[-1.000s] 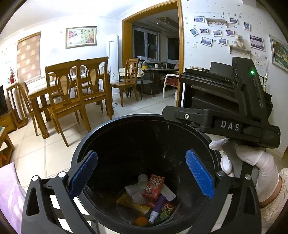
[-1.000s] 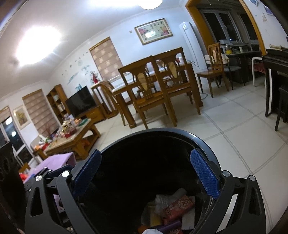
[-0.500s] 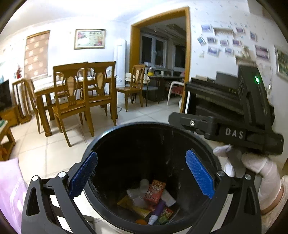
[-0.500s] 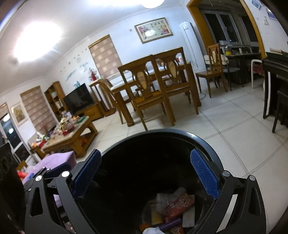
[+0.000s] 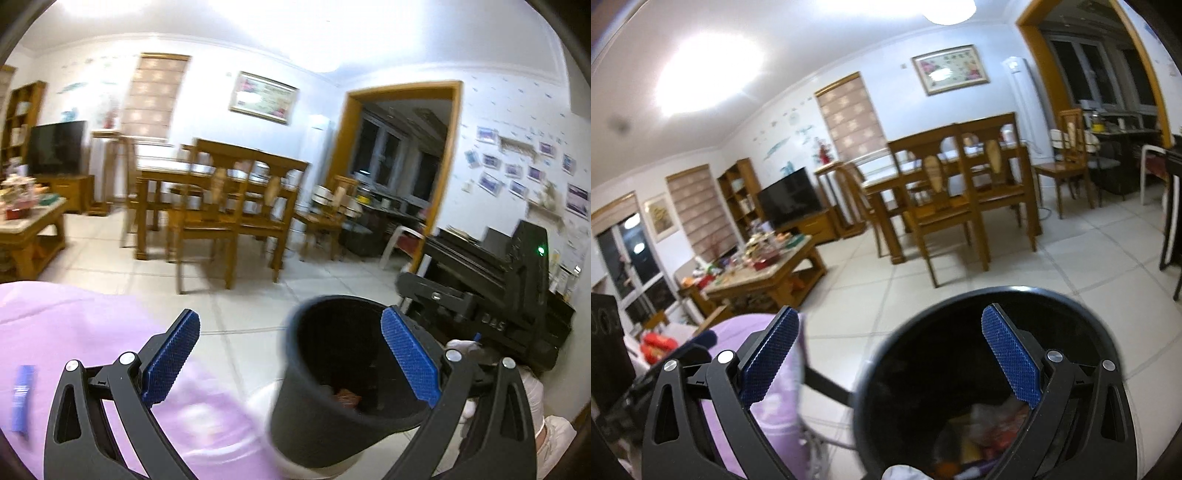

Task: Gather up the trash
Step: 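Move both open tools back over the table, then grasp the blue wet-wipe pack with left tool while right tool grasps the blue probiotic stick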

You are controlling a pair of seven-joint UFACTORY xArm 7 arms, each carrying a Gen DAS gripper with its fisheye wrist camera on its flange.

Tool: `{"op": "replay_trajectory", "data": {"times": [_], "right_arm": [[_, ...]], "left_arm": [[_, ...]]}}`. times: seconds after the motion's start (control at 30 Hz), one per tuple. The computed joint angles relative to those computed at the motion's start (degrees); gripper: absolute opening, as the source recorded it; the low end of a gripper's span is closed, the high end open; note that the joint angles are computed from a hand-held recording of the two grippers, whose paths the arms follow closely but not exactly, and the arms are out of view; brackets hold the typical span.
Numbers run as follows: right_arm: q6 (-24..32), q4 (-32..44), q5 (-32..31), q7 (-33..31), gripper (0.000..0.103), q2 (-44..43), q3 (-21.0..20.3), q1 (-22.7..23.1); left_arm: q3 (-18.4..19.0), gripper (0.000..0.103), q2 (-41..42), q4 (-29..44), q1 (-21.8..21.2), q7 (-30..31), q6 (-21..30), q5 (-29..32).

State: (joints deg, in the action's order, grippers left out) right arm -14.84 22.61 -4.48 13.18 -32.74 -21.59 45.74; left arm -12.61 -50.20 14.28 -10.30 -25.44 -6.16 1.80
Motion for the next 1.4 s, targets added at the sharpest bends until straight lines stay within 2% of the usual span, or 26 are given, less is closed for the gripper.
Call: {"op": "replay_trajectory", "data": {"times": [0.07, 0.13, 0.2, 0.3, 0.4, 0.43, 0.5, 0.57, 0.67, 0.77, 0.87, 0.93, 1.0, 1.07, 1.13, 1.27, 1.33, 1.4], "right_arm": [[0.75, 1.66, 0.46, 1.06, 0.098, 1.24, 1.92, 1.45], [2.16, 3.81, 1.81, 2.61, 0.098, 3.41, 6.99, -0.18], [4.69, 7.03, 2.75, 3.57, 0.098, 6.05, 9.55, 1.2], [7.26, 11.34, 4.39, 3.38, 0.098, 10.17, 13.41, 2.92], [8.62, 14.8, 5.9, 2.21, 0.098, 14.14, 17.72, 3.25], [9.72, 16.53, 6.32, 1.51, 0.098, 15.69, 18.73, 3.99], [12.13, 19.62, 6.51, 1.07, 0.098, 18.25, 22.86, 2.54], [14.3, 22.9, 5.79, 1.28, 0.098, 20.91, 27.51, 0.07], [18.37, 28.89, 1.07, 3.89, 0.098, 25.48, 36.17, -5.77], [22.47, 34.58, -2.45, 5.63, 0.098, 30.12, 40.95, -7.34], [27.26, 40.81, -12.19, 12.21, 0.098, 35.15, 42.09, -6.28], [30.51, 45.46, -15.46, 13.97, 0.098, 39.03, 41.57, -4.21], [33.29, 48.77, -14.37, 12.32, 0.098, 42.15, 41.04, -2.84], [36.02, 52.5, -13.94, 11.55, 0.097, 45.32, 40.37, -0.95], [38.44, 55.31, -14.3, 11.75, 0.092, 47.76, 39.48, 1.21], [42.14, 59.08, -13.28, 10.4, 0.075, 51.31, 38.46, 3.61], [45.5, 62.52, -13.18, 9.91, 0.069, 53.75, 37.89, 5.0], [47.83, 64.98, -14.32, 10.07, 0.056, 55.73, 36.71, 6.66]], "left_arm": [[1.6, 0.098, -7.16, -2.18, 1.97, 0.98, 5.99, 0.36], [3.5, 0.098, -13.11, -3.72, 4.88, 2.61, 11.86, 1.27], [7.24, 0.098, -18.29, -5.04, 8.92, 5.13, 17.82, 2.08], [12.23, 0.098, -21.4, -5.2, 16.38, 8.41, 24.6, 2.54], [14.15, 0.098, -20.91, -5.43, 24.1, 10.78, 26.06, 3.55], [14.78, 0.098, -19.62, -5.09, 26.04, 11.6, 25.84, 3.77], [16.16, 0.098, -15.28, -3.82, 29.54, 13.37, 25.68, 4.09], [17.16, 0.098, -10.58, -2.16, 31.57, 14.87, 25.97, 4.02], [17.97, 0.098, -4.27, 0.33, 32.79, 17.22, 25.77, 3.9], [18.35, 0.098, 0.1, 1.84, 33.39, 19.01, 26.83, 3.79], [19.24, 0.097, 1.48, 2.39, 33.4, 19.81, 28.64, 2.71], [19.31, 0.096, 1.53, 2.5, 33.46, 20.01, 29.21, 2.13], [20.18, 0.08, 2.57, 3.22, 33.17, 21.25, 30.88, 1.86], [20.7, 0.059, 3.25, 3.74, 33.08, 22.64, 31.65, 1.88], [20.26, 0.053, 3.08, 3.77, 33.83, 23.67, 32.07, 2.75], [24.08, 0.044, 1.22, 3.08, 32.42, 27.06, 32.49, 0.28], [26.1, 0.042, 0.12, 2.75, 32.24, 29.07, 32.98, -1.35], [25.37, 0.042, -0.68, 2.35, 33.58, 29.21, 33.35, -1.86]]}}
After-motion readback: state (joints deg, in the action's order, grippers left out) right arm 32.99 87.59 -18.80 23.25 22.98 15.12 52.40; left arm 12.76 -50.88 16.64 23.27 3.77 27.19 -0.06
